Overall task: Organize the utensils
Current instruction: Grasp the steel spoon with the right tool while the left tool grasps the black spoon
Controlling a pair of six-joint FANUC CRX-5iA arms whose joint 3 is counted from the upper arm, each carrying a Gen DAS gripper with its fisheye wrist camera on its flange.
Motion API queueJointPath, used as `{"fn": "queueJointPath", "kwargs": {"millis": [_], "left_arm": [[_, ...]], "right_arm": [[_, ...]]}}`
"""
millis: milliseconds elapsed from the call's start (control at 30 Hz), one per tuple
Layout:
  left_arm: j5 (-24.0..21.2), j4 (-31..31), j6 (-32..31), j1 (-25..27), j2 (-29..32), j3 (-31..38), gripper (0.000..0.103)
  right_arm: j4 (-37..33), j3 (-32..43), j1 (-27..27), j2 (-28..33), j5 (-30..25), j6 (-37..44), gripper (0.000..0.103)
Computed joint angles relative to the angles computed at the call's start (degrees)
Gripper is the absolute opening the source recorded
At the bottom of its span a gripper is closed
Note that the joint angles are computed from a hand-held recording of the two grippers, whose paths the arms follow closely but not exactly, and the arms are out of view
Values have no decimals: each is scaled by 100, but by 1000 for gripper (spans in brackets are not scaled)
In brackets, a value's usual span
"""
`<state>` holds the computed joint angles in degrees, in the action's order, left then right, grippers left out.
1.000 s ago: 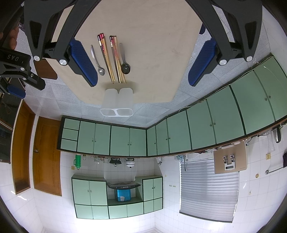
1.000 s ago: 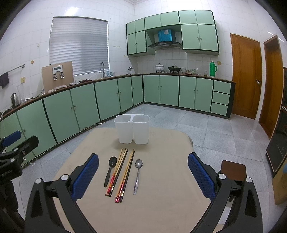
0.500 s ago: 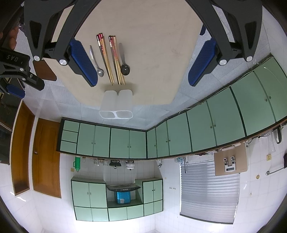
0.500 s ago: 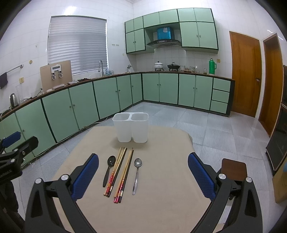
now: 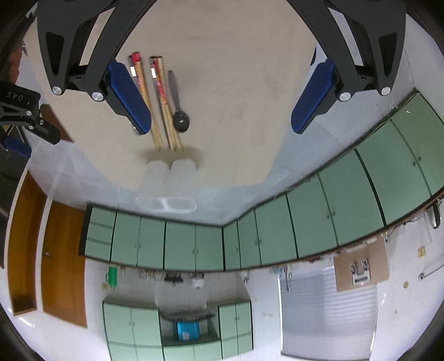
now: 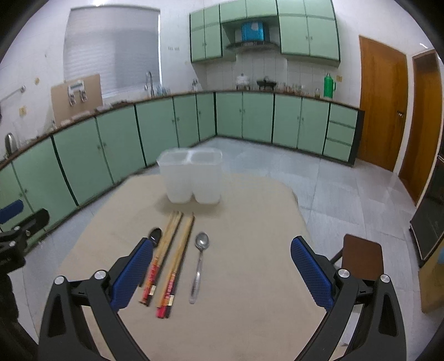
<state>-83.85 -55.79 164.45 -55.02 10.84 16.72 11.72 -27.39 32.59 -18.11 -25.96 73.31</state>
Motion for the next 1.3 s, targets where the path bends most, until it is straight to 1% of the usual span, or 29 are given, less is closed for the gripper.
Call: {"fn": "queueJointPath", "kwargs": {"millis": [67, 100, 167, 233, 300, 367, 433, 500, 667, 733, 767, 800, 833, 867, 900, 967, 1033, 1133, 1233, 1300], "left_arm": [[243, 311, -196, 317, 24, -84, 98], [394, 479, -283, 494, 36, -145, 98], [614, 766, -434, 775, 114, -198, 98], [806, 1023, -596, 1018, 226, -241, 98], [977, 1223, -722, 1216, 331, -271, 98], [1225, 1465, -848, 1424, 393, -345, 98], [1399, 1661, -969, 1595, 475, -374, 98], [1476, 1754, -1036, 1698, 553, -364, 98], [1681, 1895, -1097, 1855, 625, -394, 98], [1714, 1946, -1165, 1898, 679, -363, 98], [1780, 1984, -1193, 1931, 693, -376, 98], [1899, 2066, -1242, 1973, 686, -421, 98], [1954, 2103, -1265, 1985, 702, -421, 98], [1986, 2121, -1295, 1997, 745, -396, 98], [1999, 2148, -1344, 2008, 789, -366, 98], [2083, 2247, -1437, 2051, 865, -325, 98], [2137, 2330, -1526, 2075, 962, -253, 98], [2065, 2382, -1683, 2080, 1176, -58, 98], [1757, 2467, -1887, 2103, 1443, 201, 98], [1689, 2554, -1959, 2140, 1553, 271, 98]], "right_arm": [[-455, 353, -92, 392, -200, 419, 97], [-800, 596, -159, 620, -362, 716, 97], [-1269, 916, -274, 987, -507, 1114, 96], [-1265, 1151, -263, 1372, -605, 1112, 89], [-1510, 1437, -304, 1689, -768, 1356, 86], [-1648, 1693, -318, 2007, -903, 1460, 80], [-1871, 2009, -354, 2349, -1135, 1664, 72], [-1987, 2231, -371, 2599, -1289, 1772, 69], [-1919, 2542, -316, 3029, -1484, 1760, 59], [-1884, 2635, -300, 3161, -1535, 1744, 55], [-1908, 2645, -302, 3168, -1561, 1767, 54], [-1954, 2693, -308, 3215, -1592, 1813, 51], [-1997, 2738, -312, 3264, -1624, 1852, 46], [-2001, 2746, -312, 3275, -1644, 1862, 44], [-1868, 2645, -264, 3235, -1531, 1774, 40], [-1658, 2522, -193, 3198, -1389, 1702, 29], [-1748, 2524, -214, 3182, -1397, 1783, 28], [-1921, 2541, -281, 3159, -1445, 1912, 28], [-2016, 2573, -331, 3154, -1503, 1981, 28], [-2004, 2602, -317, 3174, -1515, 1949, 28]]}}
